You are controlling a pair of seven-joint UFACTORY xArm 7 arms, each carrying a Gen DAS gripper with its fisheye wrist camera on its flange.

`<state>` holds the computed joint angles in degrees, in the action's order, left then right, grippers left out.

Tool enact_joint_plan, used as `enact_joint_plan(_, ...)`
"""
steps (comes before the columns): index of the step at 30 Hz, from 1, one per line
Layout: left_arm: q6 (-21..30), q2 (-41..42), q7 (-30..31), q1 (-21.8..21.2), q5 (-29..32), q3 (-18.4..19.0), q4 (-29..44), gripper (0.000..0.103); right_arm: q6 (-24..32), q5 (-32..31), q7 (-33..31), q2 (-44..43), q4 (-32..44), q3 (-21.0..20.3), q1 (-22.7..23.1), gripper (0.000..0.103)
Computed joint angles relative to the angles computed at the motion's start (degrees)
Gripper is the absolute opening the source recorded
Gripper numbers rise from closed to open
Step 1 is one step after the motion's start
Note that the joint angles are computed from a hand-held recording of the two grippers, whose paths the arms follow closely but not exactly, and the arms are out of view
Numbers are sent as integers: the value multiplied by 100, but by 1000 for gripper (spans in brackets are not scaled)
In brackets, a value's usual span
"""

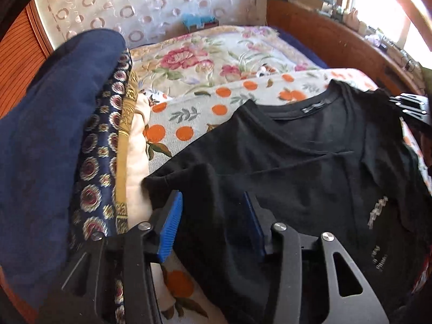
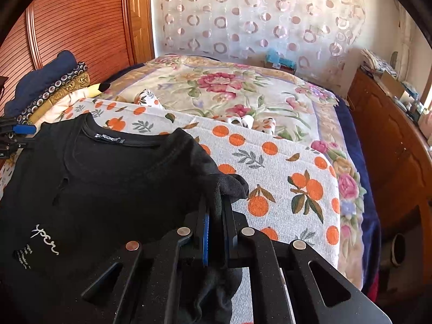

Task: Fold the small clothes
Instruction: 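Lift the hem with both tools and fold it toward the collar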

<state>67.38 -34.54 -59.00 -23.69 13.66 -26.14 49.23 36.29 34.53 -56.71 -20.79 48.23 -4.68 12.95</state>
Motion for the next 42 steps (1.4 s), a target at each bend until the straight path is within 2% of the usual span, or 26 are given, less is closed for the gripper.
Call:
enact_joint_plan(1,99,112,0,50,51,-37,57,38,6,-10,17,39,35,9,-1,7)
enact_joint_plan(2,182,215,9,61,60,-47,111,23,-1,-4,16,66,44,11,-1,7)
enact_joint_plan(3,207,256,27,42,48,-18,102,14,-24,31,-21,99,56,2,11,7)
enact_joint_plan(6,153,203,-59,19,189,-57,55,5,5,103,-72,131,71,-13,6,7)
enact_joint_plan(9,60,-56,-140,-60,235,-99,28,5,84,243,-122,58,49,-56,-1,7)
enact_joint_plan(16,260,-639,-201,-101,199,-470,387,3,167,731,-360,-726,-314,-282,97,7)
enact_joint_plan(22,457,-922,-255,-98,37,-1004,769,3,371,605,-219,-1811,-851,-489,143,7)
enact_joint_plan(26,695,-1168,-444,-17,-96,-1440,987,3,693,423,-206,-2632,-1271,-801,162,7)
enact_joint_plan(31,1046,-1717,-1005,125,-483,-2168,1192,3,1434,-60,-198,-3791,-1784,-1253,-131,7)
enact_joint_plan(37,1266,-2537,-1635,81,-1337,-2659,956,3,2836,-782,-312,-4975,-2119,-1913,-819,7)
enact_joint_plan(42,1767,-3086,-1986,200,-1901,-2919,1152,3,3744,-1171,-388,-5254,-2023,-2408,-1369,7)
